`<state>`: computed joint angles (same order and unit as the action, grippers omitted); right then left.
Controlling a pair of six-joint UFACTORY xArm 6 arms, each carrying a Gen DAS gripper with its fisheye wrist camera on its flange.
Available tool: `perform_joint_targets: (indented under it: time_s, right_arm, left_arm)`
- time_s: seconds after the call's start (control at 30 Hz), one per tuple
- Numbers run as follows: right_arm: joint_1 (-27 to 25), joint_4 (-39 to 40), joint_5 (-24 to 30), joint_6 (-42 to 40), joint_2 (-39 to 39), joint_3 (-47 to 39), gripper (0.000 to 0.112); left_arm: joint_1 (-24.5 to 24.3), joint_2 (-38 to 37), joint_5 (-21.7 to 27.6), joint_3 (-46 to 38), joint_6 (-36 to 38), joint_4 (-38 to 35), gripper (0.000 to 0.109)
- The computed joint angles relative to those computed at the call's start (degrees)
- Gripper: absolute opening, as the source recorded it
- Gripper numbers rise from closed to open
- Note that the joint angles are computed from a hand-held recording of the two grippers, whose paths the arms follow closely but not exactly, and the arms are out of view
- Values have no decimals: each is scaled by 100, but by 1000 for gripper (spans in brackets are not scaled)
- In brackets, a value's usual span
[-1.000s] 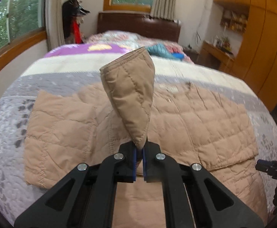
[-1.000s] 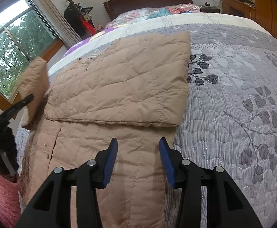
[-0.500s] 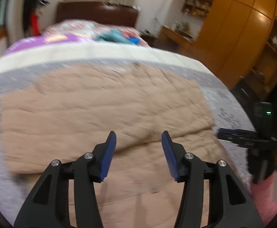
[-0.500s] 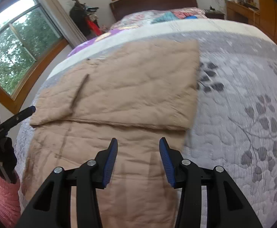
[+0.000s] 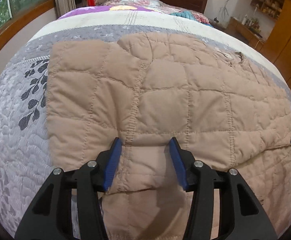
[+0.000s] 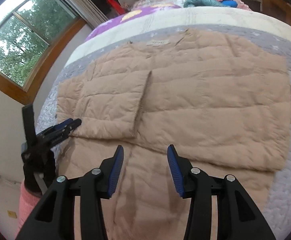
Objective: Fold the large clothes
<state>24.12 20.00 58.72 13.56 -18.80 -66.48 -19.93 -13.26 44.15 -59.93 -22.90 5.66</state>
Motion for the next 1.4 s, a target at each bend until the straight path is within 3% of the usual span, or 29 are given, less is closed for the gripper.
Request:
perform_joint_targets:
  time_s: [0.23,0.33,0.47,0.63,0.73,0.93,1.13,1.4]
  right_arm:
    - [160,414,-86,83,1127,-782,44]
    - [240,384,-28,-67,1460,-993,17]
    - [177,486,-247,-402,1161,-765,10]
    - [-77,47,-344,-413,505,-488,10]
    - [-235,-447,-319,-251,136,-316,10]
    - [-823,-606,-264,-179,-429,154,10]
    - [-1091,-481,-207,-195,-306,458,10]
    - [-1132,-340,-235,-236,-420,723,18]
  left_arm:
    - [99,-108,-89,79,251,-490,49]
    - [206,-307,-199,137,458,-1011,47]
    - [426,-756,-494,286,319,-895,47]
    - [523,-757,-531,134,61,-483,46]
    - [411,-532,-513,-8,142,-556,46]
    - [97,-20,-536,-245,127,-576,45]
    - [-114,479,-253,-502,-77,-106,44]
    - [-13,378,-281,-447,76,-300,45]
